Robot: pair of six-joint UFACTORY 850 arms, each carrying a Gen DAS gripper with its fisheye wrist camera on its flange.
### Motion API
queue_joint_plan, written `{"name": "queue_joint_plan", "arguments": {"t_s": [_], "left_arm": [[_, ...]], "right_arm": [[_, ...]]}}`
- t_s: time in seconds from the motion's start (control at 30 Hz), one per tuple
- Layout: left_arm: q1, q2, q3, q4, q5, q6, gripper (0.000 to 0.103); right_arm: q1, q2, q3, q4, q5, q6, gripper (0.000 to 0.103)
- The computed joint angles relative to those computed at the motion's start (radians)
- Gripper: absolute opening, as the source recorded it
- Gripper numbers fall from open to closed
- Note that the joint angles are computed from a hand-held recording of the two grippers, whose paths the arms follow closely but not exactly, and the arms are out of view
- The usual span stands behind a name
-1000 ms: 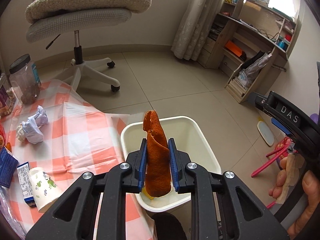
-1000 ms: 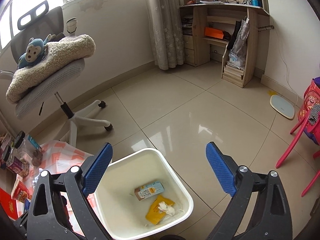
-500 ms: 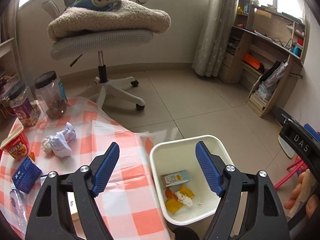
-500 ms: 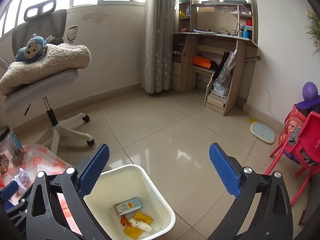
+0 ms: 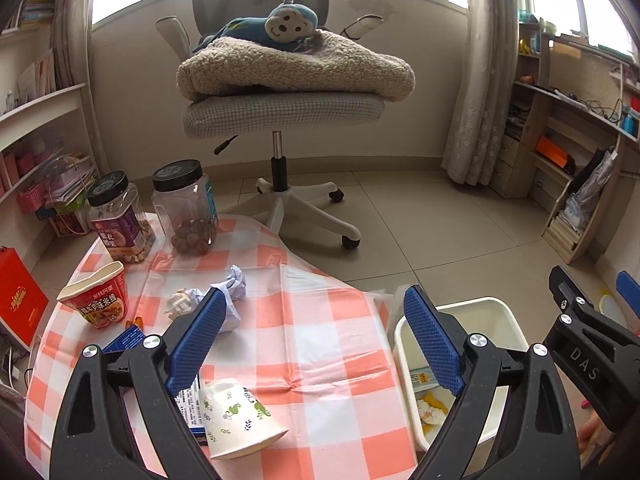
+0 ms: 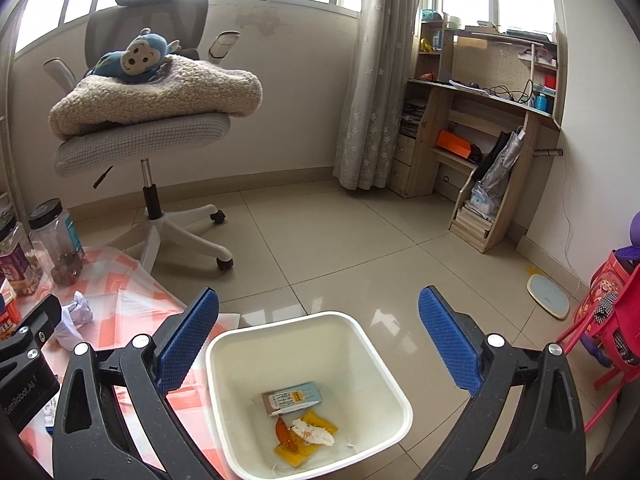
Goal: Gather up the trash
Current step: 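Move both grippers back over the table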
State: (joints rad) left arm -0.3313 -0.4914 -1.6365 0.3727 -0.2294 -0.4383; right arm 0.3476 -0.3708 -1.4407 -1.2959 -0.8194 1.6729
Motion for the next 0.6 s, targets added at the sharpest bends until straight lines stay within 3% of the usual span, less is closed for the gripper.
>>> {"name": "queue_joint_plan", "arguments": {"t_s": [0.33, 0.6], "left_arm": [[0.072, -0.006, 0.011, 0.05, -0.061, -0.033, 0.093], [0.145, -0.087, -0.081, 0.021, -0.218, 0.084, 0.095]], "right_arm": [[0.048, -0.081, -0.106, 0.114, 0.044, -0.146, 0.096], [0.077, -0.161, -0.209, 0.253, 0.076, -0.315, 0.096]]}}
